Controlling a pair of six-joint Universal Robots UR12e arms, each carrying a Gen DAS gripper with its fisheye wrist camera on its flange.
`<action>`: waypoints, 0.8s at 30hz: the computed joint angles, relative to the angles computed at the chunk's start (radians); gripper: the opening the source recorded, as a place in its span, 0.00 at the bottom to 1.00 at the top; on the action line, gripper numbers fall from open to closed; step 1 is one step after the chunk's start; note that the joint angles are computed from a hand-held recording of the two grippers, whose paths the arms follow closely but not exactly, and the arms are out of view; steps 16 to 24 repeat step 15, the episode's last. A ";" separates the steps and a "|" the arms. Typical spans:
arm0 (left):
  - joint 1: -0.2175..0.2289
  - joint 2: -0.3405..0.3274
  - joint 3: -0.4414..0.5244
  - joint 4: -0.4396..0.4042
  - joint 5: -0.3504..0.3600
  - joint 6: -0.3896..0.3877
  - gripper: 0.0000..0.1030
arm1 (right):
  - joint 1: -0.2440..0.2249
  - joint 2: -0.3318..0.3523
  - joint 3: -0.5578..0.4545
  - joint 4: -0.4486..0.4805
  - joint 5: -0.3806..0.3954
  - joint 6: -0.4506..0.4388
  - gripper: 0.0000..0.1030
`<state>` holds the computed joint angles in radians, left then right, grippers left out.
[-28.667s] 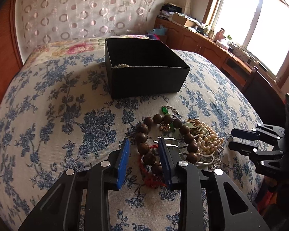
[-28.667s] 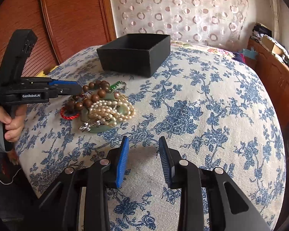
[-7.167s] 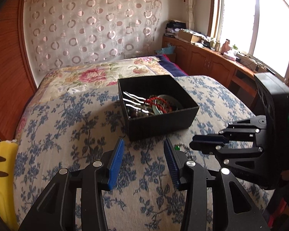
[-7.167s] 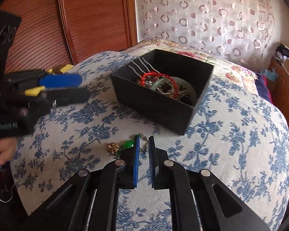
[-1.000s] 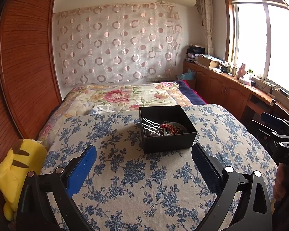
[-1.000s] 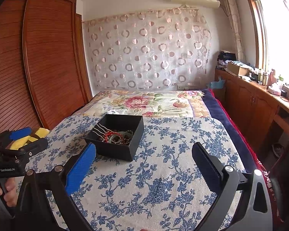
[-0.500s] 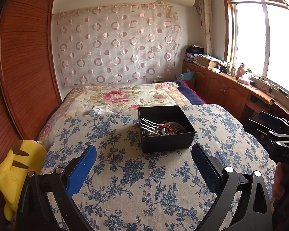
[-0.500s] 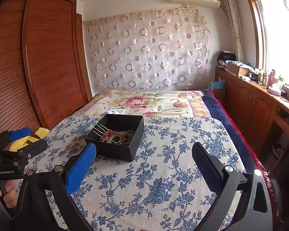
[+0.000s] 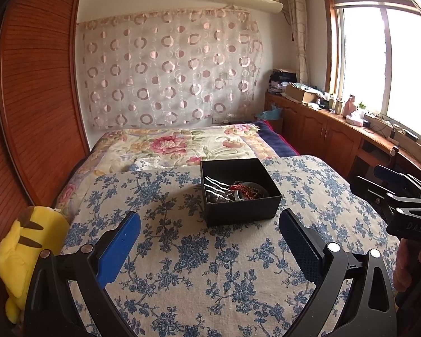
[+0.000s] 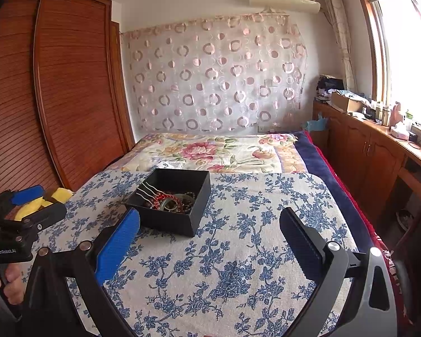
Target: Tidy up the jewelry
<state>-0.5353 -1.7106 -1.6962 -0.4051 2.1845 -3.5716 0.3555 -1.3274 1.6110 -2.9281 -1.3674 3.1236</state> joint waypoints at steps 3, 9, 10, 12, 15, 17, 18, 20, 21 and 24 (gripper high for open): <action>-0.002 0.000 0.002 0.001 0.001 0.000 0.93 | 0.000 0.000 0.000 0.000 0.001 0.001 0.98; -0.001 0.001 0.001 0.003 -0.001 0.001 0.93 | 0.000 -0.001 0.000 -0.004 -0.001 0.004 0.98; -0.001 0.000 0.001 0.003 -0.001 0.000 0.93 | 0.000 -0.001 0.000 -0.004 -0.001 0.004 0.98; -0.001 0.001 0.001 0.000 0.001 -0.001 0.93 | 0.000 -0.001 0.000 -0.004 -0.001 0.004 0.98; -0.002 0.001 0.002 0.003 -0.002 0.001 0.93 | 0.001 -0.001 0.000 -0.006 -0.001 0.006 0.98; -0.002 0.001 0.002 0.003 -0.002 0.001 0.93 | 0.001 -0.001 0.000 -0.006 -0.001 0.006 0.98; -0.002 0.001 0.002 0.003 -0.002 0.001 0.93 | 0.001 -0.001 0.000 -0.006 -0.001 0.006 0.98; -0.002 0.001 0.002 0.003 -0.002 0.001 0.93 | 0.001 -0.001 0.000 -0.006 -0.001 0.006 0.98; -0.002 0.001 0.002 0.003 -0.002 0.001 0.93 | 0.001 -0.001 0.000 -0.006 -0.001 0.006 0.98; -0.002 0.001 0.002 0.003 -0.002 0.001 0.93 | 0.001 -0.001 0.000 -0.006 -0.001 0.006 0.98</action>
